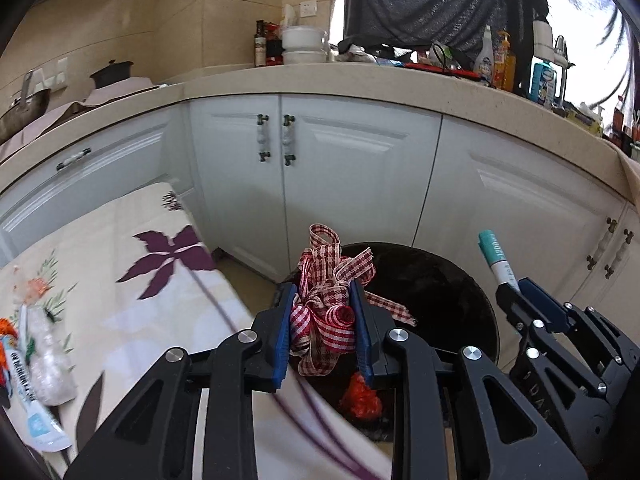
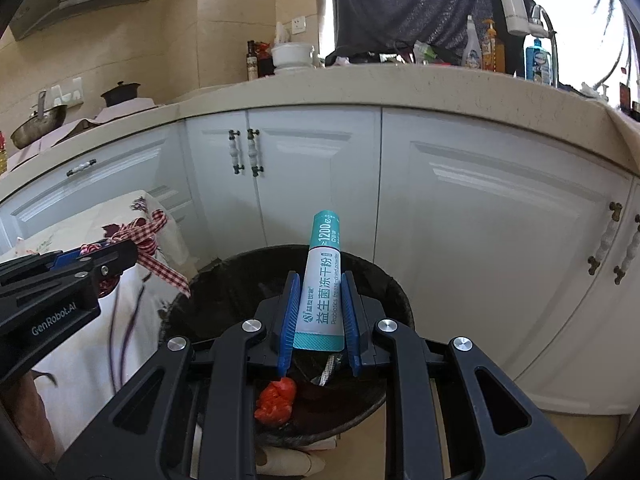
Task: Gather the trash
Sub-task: 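Carry ribbon and teal tube over the black bin and open both tools, then move both open tools back over the table items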
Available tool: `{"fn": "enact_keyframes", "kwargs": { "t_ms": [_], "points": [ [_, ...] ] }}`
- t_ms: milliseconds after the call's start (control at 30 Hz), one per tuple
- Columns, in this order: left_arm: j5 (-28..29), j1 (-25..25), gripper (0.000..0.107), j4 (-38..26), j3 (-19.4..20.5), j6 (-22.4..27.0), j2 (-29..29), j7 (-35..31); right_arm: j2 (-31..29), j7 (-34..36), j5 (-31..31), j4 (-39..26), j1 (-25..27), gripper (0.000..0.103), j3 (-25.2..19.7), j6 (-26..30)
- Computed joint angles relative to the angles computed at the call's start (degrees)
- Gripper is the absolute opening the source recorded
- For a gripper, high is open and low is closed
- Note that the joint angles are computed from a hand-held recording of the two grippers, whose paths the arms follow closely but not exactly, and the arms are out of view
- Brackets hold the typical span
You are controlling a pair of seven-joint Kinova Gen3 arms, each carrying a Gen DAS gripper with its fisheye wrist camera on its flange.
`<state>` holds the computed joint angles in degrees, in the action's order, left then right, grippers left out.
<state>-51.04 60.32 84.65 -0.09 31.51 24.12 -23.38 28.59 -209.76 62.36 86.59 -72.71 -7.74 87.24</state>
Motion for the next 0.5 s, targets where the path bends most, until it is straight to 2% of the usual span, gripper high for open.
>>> {"fn": "enact_keyframes", "kwargs": {
  "t_ms": [67, 200, 267, 500],
  "points": [
    [0.5, -0.1, 0.039, -1.6, 0.4, 0.8, 1.3, -1.1, 0.1, -0.4, -0.2, 0.6, 0.7, 0.022, 0.1, -0.7],
    [2.4, 0.0, 0.057, -4.2, 0.4, 3.0, 3.2, -3.1, -0.2, -1.7, -0.9, 1.9, 2.0, 0.038, 0.1, -2.7],
    [2.8, 0.2, 0.064, -4.4, -0.2, 2.9, 3.3, -3.1, -0.1, -2.0, -1.1, 1.9, 2.2, 0.038, 0.1, -2.9],
    [2.9, 0.6, 0.067, -3.8, -1.3, 2.8, 2.7, -2.1, 0.1, -1.3, -1.1, 0.8, 1.8, 0.039, 0.2, -2.3]
  ]
}}
